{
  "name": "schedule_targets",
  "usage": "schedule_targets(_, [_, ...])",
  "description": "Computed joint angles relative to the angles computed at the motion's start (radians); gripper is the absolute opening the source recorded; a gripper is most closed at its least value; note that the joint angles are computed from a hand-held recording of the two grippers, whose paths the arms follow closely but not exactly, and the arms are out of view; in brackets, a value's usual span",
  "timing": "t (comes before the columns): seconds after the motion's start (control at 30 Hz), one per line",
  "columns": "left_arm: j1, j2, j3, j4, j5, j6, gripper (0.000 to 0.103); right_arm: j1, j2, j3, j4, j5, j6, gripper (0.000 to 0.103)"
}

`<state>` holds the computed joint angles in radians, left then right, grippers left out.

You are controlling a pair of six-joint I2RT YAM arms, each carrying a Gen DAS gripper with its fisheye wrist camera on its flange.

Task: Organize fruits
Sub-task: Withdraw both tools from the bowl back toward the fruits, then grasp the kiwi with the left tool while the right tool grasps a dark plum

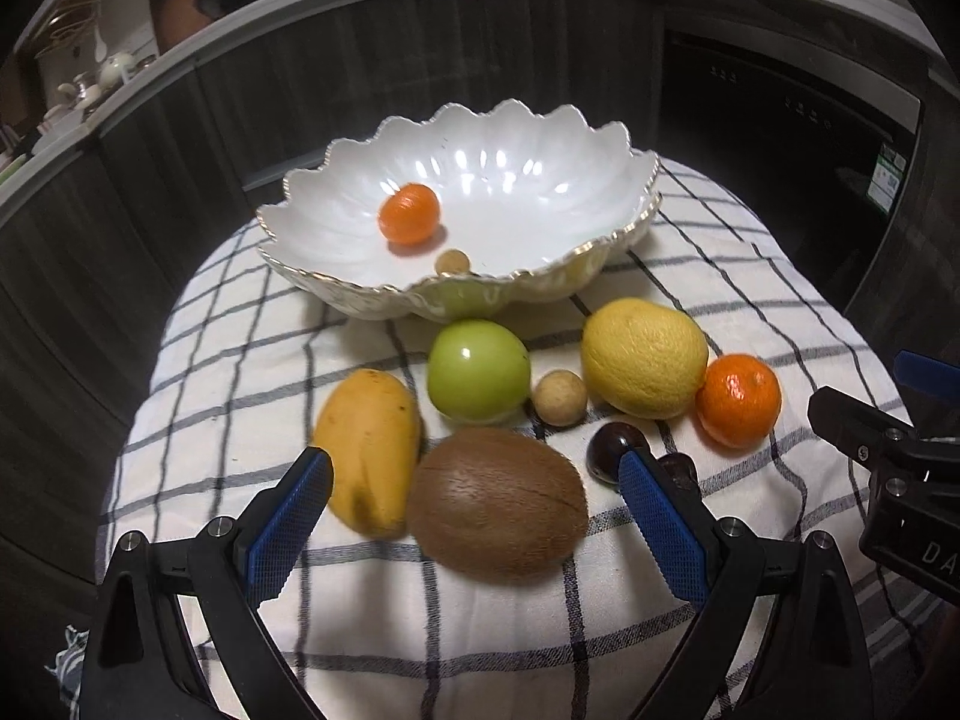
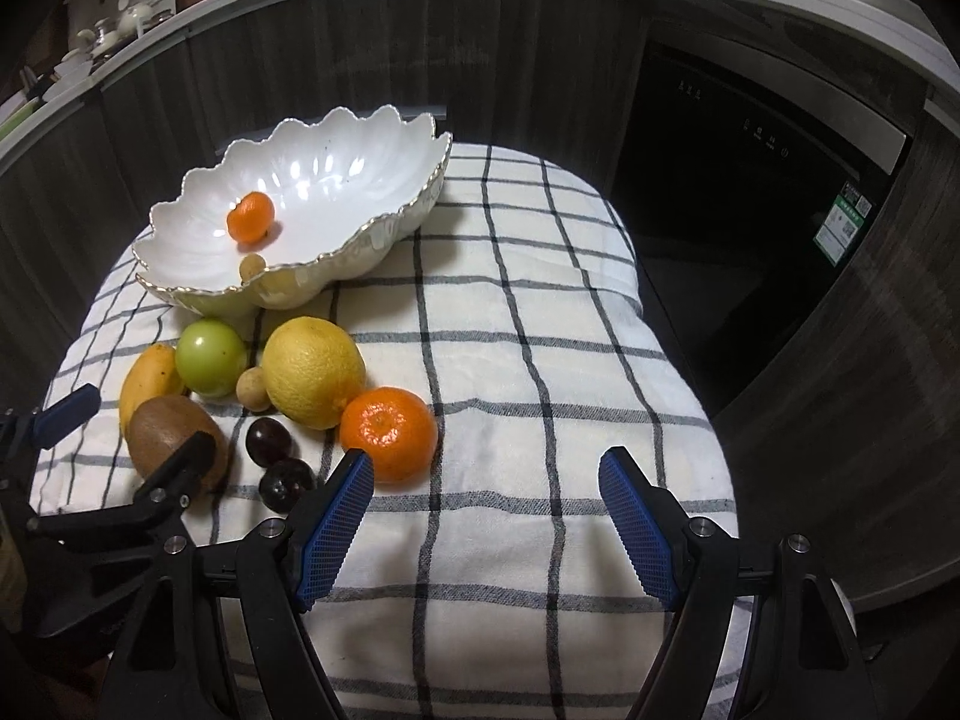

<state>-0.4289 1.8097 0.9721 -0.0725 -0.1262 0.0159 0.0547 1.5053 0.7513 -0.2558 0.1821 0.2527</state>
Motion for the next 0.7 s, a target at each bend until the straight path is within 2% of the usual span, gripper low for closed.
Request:
schedule_targets(0.13, [-0.009,0.035,0.016,0.005,0.008,0.014,0.097,-0.011,0.022,-0.001,0.01,-0.011,-0.002,0.078])
schedule_targets(0.33, [-0.023,0.084,0.036,-0.003,0.02,0.028,0.086,-0.016,0.048,0.001,0.019,-0.016,-0.004,0.078])
schedule_targets(0.63, [-0.045,0.081,0.0,0.046,-0.025,0.051,0.084,-0.002,0.065,0.012,0.014,-0.013,-0.002,0.078])
schedule_targets(0.7, [-0.046,0.077,-0.011,0.059,-0.04,0.058,0.078,0.004,0.064,0.014,0.011,-0.007,-0.001,0.078])
